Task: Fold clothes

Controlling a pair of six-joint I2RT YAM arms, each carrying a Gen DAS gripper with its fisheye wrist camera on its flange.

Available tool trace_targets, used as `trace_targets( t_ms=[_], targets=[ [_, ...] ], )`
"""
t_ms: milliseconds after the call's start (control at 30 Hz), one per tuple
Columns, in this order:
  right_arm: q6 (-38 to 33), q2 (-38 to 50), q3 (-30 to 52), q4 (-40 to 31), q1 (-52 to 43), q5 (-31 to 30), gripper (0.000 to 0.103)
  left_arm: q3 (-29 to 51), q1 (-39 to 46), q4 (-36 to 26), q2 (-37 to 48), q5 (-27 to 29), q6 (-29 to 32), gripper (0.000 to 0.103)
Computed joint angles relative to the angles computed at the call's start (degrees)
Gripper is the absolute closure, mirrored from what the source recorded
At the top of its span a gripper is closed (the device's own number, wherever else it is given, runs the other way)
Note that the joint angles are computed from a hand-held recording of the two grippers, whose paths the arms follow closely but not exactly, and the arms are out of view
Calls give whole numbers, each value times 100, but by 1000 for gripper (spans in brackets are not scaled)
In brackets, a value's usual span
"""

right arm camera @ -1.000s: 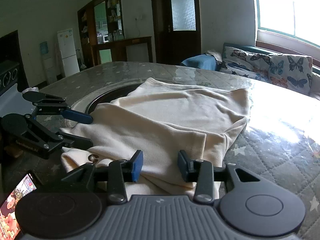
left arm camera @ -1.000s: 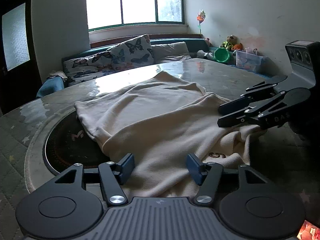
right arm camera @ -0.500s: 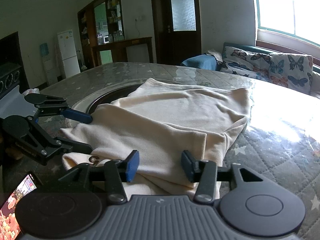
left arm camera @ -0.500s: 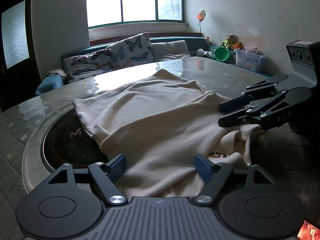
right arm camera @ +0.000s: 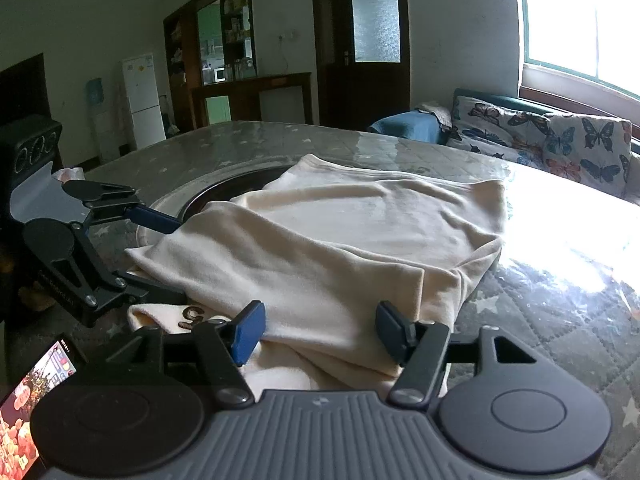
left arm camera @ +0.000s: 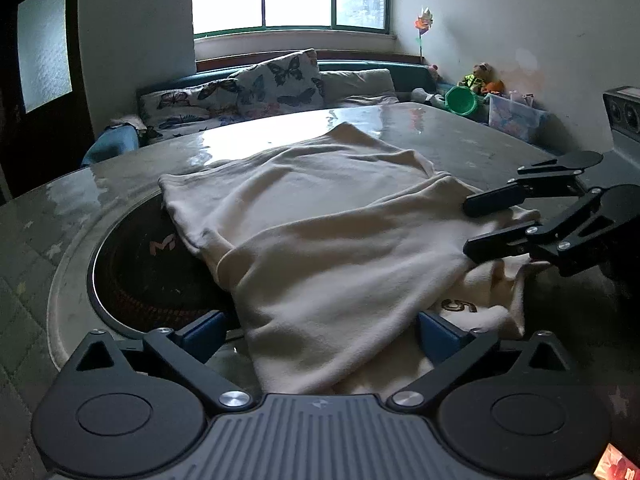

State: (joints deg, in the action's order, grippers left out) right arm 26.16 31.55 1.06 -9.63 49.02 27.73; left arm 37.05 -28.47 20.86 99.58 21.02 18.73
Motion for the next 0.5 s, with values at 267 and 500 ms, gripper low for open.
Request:
trace_targets(
  t_ms=[267,500],
  targets=[
    [-95,878,165,406,410,243,13,89,48,-113,60,62,-25,0],
    [-129,913,164,412,375,214,11,165,88,-239,96,129,-116,0]
  ],
)
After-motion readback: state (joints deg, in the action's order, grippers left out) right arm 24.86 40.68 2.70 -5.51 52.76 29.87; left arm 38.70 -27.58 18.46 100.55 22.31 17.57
